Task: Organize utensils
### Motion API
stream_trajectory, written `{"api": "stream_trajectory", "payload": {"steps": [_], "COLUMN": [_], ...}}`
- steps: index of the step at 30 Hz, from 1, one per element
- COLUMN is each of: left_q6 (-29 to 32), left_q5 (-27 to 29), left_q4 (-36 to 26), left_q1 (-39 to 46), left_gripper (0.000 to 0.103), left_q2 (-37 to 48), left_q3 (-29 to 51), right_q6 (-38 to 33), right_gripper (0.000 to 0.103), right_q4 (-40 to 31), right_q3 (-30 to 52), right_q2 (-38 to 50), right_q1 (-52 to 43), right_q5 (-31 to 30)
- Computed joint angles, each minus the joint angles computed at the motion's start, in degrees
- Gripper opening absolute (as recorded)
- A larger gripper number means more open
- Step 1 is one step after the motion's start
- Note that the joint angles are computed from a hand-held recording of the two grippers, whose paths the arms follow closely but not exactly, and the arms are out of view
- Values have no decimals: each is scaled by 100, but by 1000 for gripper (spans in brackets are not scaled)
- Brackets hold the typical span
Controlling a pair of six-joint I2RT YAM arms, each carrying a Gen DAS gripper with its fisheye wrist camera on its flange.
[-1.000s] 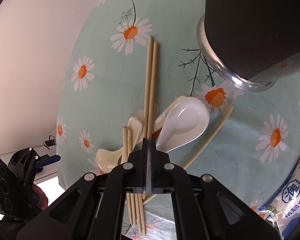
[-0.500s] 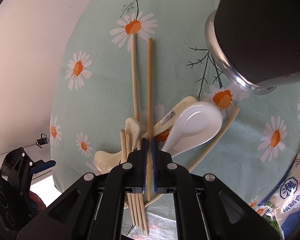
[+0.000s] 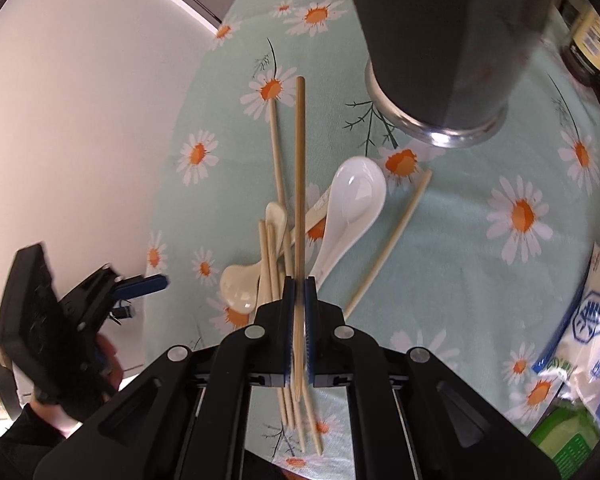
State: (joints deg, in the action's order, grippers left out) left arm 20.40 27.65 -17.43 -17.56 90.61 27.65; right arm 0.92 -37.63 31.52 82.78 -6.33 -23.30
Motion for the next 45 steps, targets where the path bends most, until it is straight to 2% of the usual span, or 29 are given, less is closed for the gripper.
{"api": "stream_trajectory", "payload": {"steps": [4,10,13,17,18,20,25,34,45], "left_q6": [-231,-508,-619,-856,-909,-975,-1125,-1239,-1515], "left_q5": [338,1302,1580,1679,1703,1718,1650,1564,1358], "left_q4": [42,-290,-295,-221,-193,-110,249,556,618], "left_q1": [-177,-31,9,-12,-18,-57,-126,11,23], "left_gripper": [77,49,46,45,41,35,12,7,4], "left_q2": [529,1622,1929,1989,2022,2034,2052,1876,878], "left_q3": [243,823,943,1017,1028,1014,853,611,141], "right_q6": [-353,-1124,-1430,-1766,-1994,-2089,-2294,-2398,-2660], "right_gripper": [6,6,6,6,6,6,6,6,6], "right_q4": [-487,-1198,-1431,-1595,-1811,-1852,-1988,-1885,-1849], "right_q3": [-205,-300,-359,-415,-378,-398,-365,-379,-494], "right_q2": [-661,-1195,-1334,-1366,-1432,-1442,-1415,-1216,-1143], "right_q1": [-502,-1332,-1618,-1883,-2066,-2131,-2304,-2321,-2366], "right_q5": [-316,-549,-605,-649,-642,-651,-647,-672,-929]}}
